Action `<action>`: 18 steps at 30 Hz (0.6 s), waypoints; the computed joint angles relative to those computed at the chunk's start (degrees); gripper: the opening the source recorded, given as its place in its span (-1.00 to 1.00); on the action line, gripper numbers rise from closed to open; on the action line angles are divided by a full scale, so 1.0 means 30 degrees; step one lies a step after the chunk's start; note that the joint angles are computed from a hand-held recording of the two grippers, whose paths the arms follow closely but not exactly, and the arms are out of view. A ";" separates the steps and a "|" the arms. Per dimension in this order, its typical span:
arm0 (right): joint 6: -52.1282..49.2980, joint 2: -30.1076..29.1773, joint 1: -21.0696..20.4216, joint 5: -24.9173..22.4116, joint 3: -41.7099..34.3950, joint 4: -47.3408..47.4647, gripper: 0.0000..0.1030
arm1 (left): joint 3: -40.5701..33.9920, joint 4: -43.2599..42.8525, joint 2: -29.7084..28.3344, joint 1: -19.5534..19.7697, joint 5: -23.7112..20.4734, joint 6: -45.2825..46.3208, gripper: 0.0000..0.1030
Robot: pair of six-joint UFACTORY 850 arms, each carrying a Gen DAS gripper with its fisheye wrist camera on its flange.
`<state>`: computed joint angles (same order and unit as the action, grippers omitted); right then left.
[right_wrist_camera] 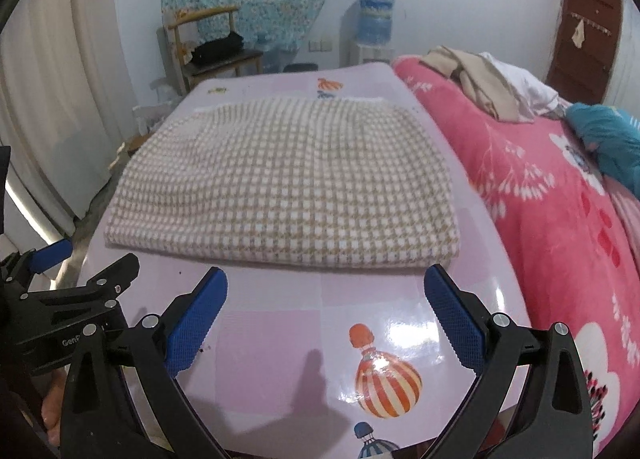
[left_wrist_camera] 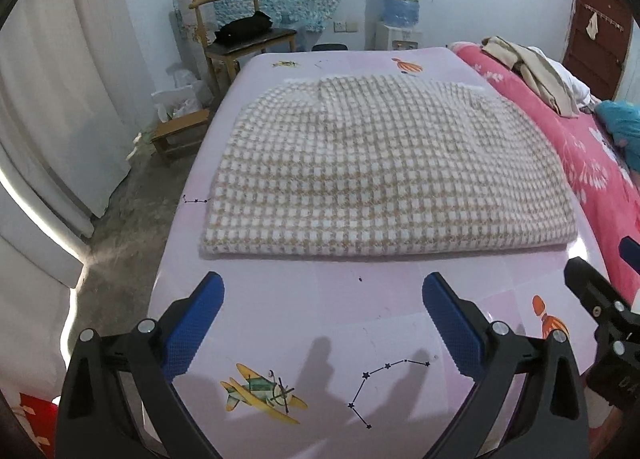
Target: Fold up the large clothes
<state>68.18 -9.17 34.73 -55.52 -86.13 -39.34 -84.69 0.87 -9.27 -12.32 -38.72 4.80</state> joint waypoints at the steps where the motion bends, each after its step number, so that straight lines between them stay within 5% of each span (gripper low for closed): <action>1: -0.0021 -0.0023 -0.0006 -0.0031 0.0000 0.0089 0.84 | -0.0023 0.0071 -0.0023 -0.0014 -0.0010 -0.0052 0.90; 18: -0.0471 0.0203 -0.0086 -0.0042 0.0236 0.0851 0.84 | -0.0152 0.0316 -0.0134 -0.0174 -0.0301 -0.0176 0.90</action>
